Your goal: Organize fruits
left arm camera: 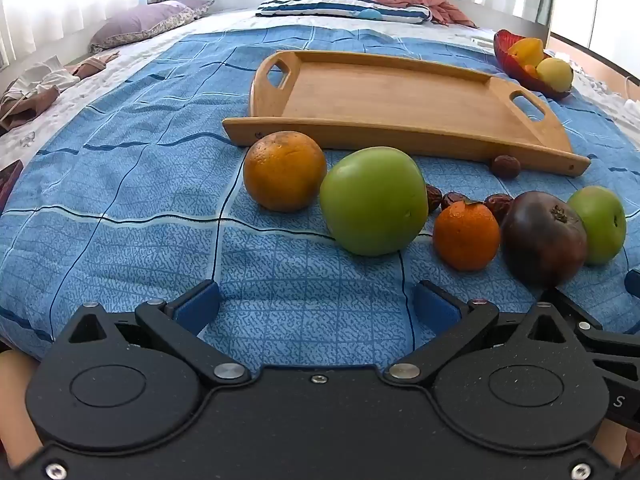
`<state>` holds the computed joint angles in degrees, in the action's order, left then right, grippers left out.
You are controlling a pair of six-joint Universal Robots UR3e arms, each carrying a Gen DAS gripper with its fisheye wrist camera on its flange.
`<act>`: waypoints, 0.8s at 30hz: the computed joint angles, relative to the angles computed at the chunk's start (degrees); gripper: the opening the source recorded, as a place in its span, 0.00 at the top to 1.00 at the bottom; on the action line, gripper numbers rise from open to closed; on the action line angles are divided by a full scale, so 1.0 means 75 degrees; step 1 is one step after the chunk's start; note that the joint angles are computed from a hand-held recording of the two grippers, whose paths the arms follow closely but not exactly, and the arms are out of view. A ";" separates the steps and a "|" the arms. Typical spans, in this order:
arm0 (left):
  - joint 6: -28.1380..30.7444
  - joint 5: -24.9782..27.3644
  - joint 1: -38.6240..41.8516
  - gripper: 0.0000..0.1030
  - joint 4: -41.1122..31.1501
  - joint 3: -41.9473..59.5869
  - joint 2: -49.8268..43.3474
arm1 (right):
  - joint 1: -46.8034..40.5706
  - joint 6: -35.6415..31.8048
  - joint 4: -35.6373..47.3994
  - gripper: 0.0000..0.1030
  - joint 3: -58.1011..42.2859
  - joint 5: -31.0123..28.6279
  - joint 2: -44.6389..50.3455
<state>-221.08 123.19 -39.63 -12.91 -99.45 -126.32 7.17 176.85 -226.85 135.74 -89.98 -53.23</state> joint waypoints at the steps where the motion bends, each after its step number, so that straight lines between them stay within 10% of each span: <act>1: 0.0019 0.0061 -0.0020 0.00 -0.0032 0.0032 -0.0023 | 0.0012 0.0004 0.0014 0.00 -0.0003 -0.0017 -0.0004; 24: 0.0039 -0.0034 0.0014 0.00 -0.0007 0.0003 -0.0002 | 0.0033 -0.0087 0.0001 0.00 0.0023 -0.0065 -0.0038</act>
